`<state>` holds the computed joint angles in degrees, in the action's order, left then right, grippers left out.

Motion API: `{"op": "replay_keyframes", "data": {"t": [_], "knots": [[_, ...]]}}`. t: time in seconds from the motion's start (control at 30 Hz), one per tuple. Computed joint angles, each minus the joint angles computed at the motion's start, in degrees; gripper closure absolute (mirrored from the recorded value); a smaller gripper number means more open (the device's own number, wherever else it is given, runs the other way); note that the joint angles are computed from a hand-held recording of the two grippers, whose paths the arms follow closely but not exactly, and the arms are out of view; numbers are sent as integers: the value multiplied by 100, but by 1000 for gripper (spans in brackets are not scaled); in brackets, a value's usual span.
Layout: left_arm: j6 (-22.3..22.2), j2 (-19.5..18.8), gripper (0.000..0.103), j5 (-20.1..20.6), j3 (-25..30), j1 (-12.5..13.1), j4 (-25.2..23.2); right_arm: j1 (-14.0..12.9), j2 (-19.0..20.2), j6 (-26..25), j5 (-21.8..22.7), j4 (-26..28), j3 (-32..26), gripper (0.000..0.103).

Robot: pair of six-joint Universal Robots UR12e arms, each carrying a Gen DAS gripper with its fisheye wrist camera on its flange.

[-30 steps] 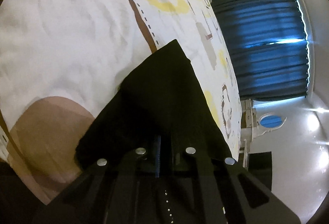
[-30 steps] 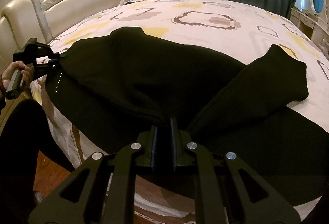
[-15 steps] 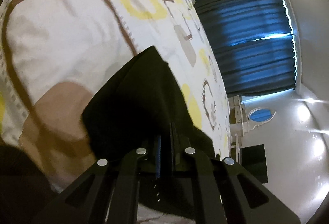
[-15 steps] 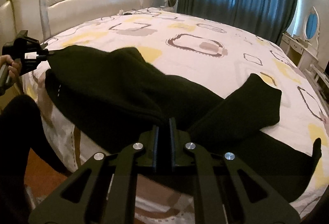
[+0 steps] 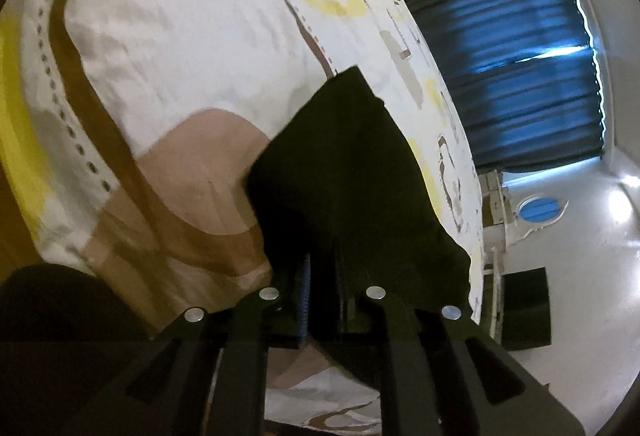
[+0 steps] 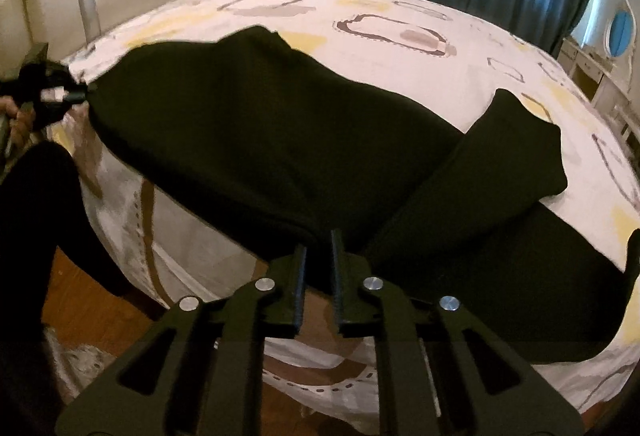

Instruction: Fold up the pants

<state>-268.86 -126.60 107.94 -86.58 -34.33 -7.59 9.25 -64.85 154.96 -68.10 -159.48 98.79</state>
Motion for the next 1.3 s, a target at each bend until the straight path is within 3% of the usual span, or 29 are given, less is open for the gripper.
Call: {"op": "replay_keyframes", "data": {"t": [0.03,0.07,0.17,0.23,0.3,0.43,0.53,0.7,0.8,0.97,1.07,1.3], "knots": [[12,67,81,98,-22,-29,-198,-37,-16,114,120,50,-15,86],[16,130,68,213,-34,-57,-408,-71,-31,216,217,85,-25,82],[328,275,64,658,-1,-147,-929,-206,-85,682,557,43,-90,68],[717,286,51,997,151,-207,-1236,-249,-79,974,600,-107,-161,52],[1182,218,33,1209,339,-224,-1282,-278,-4,1316,505,-329,-362,45],[2101,-51,22,1135,843,-135,-1323,-256,372,1839,-88,-458,-1094,33],[2473,-321,22,783,1265,-35,-1471,-156,832,2188,-866,-245,-1895,31],[2480,-649,22,431,1684,48,-1808,83,1820,2192,-2246,980,-3563,30],[2411,-733,22,413,1800,32,-2051,234,2420,2069,-3087,1842,-4494,30],[2824,-778,21,576,1831,-20,-2102,386,3003,1840,-3958,2794,-5274,25],[2886,-814,18,562,1872,-13,-2076,427,3075,1772,-4273,2657,-5264,12],[2850,-833,18,513,1824,9,-1816,328,3080,2134,-4317,2901,-5330,12]]}}
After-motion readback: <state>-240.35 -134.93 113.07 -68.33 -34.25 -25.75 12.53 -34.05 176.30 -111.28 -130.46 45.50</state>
